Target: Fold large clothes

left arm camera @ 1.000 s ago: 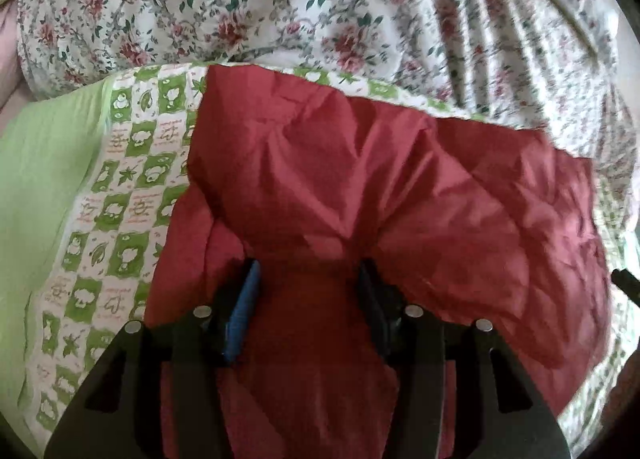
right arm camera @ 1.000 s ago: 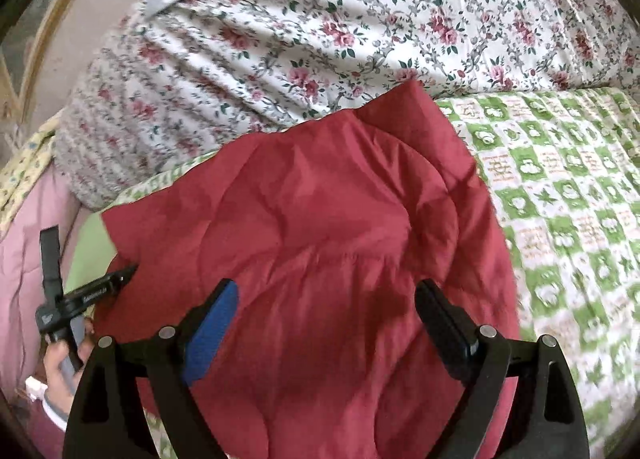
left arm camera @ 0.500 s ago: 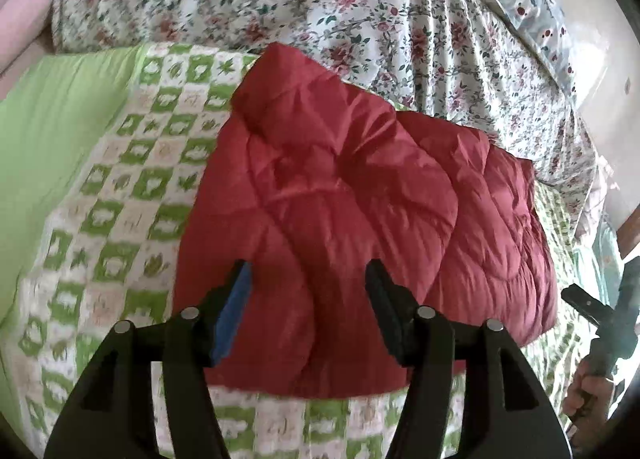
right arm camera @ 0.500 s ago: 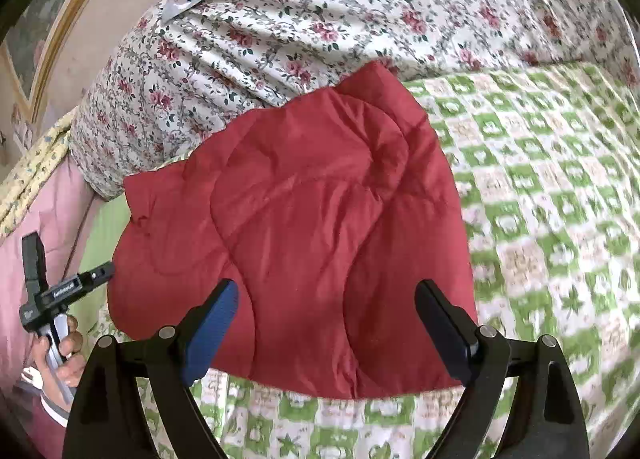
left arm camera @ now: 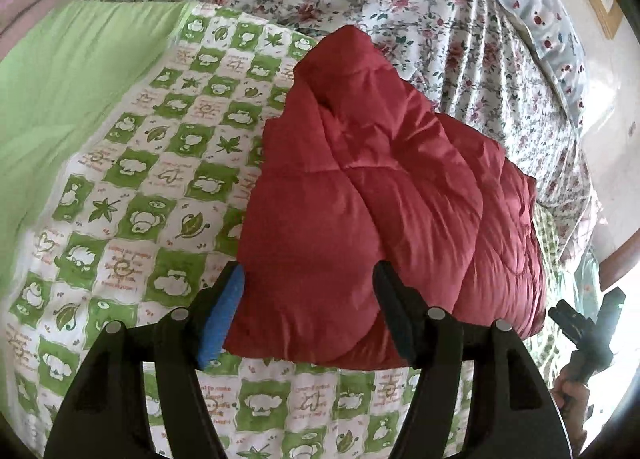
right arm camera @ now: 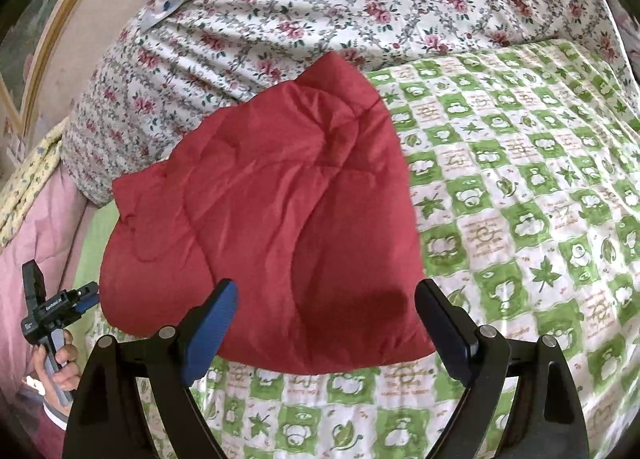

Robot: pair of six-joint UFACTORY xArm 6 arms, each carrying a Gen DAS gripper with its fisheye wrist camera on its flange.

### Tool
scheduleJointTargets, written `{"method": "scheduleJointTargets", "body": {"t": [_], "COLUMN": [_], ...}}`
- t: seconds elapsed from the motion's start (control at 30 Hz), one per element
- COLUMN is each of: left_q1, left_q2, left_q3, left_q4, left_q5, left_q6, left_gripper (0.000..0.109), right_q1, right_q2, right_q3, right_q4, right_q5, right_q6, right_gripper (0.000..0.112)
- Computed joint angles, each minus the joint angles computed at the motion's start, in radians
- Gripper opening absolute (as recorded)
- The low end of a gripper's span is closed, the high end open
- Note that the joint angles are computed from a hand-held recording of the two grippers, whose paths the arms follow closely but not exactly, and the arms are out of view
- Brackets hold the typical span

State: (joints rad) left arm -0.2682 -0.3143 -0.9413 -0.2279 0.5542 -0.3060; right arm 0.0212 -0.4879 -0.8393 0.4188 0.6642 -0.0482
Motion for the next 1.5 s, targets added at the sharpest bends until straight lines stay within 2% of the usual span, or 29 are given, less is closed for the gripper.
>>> {"method": "scheduleJointTargets", "body": {"t": [0.17, 0.27, 0.37, 0.5, 0.53, 0.77, 0.97, 1.0, 1.1, 1.17, 1.23, 1.33, 1.5], "left_q1": [0.027, 0.052, 0.078, 0.098, 0.1, 0.111, 0.107, 0.098, 0.076, 0.073, 0.068, 0.056, 0.023], "left_q2": [0.036, 0.064, 0.111, 0.171, 0.19, 0.31, 0.378, 0.377, 0.36, 0.337, 0.309, 0.243, 0.07], "left_q3": [-0.021, -0.037, -0.068, -0.115, -0.132, -0.241, -0.307, -0.307, -0.3, -0.29, -0.277, -0.244, -0.137], "left_q4": [-0.114, -0.238, -0.373, -0.505, -0.527, -0.633, -0.724, -0.713, -0.69, -0.685, -0.669, -0.641, -0.613], "left_q5": [-0.009, -0.003, 0.016, 0.038, 0.045, 0.098, 0.157, 0.144, 0.117, 0.113, 0.112, 0.102, 0.094], "left_q6": [0.094, 0.173, 0.245, 0.332, 0.347, 0.434, 0.515, 0.516, 0.53, 0.539, 0.535, 0.527, 0.526], "left_gripper": [0.066, 0.066, 0.075, 0.079, 0.083, 0.089, 0.091, 0.09, 0.072, 0.058, 0.051, 0.045, 0.042], "right_q1": [-0.031, -0.05, -0.068, -0.094, -0.102, -0.124, -0.131, -0.131, -0.119, -0.125, -0.126, -0.12, -0.118], "right_q2": [0.045, 0.081, 0.127, 0.216, 0.246, 0.436, 0.502, 0.51, 0.508, 0.494, 0.466, 0.4, 0.23], "right_q3": [-0.033, -0.056, -0.081, -0.142, -0.164, -0.319, -0.37, -0.378, -0.381, -0.374, -0.359, -0.324, -0.226], "right_q4": [0.064, 0.107, 0.18, 0.264, 0.285, 0.398, 0.512, 0.524, 0.516, 0.538, 0.543, 0.53, 0.516], "right_q5": [-0.001, -0.012, -0.031, -0.018, -0.007, 0.138, 0.237, 0.252, 0.255, 0.268, 0.266, 0.254, 0.3], "right_q6": [-0.055, -0.085, -0.127, -0.164, -0.171, -0.211, -0.271, -0.278, -0.276, -0.28, -0.282, -0.282, -0.274], "right_gripper": [0.091, 0.091, 0.091, 0.091, 0.091, 0.097, 0.096, 0.094, 0.083, 0.067, 0.054, 0.046, 0.041]}}
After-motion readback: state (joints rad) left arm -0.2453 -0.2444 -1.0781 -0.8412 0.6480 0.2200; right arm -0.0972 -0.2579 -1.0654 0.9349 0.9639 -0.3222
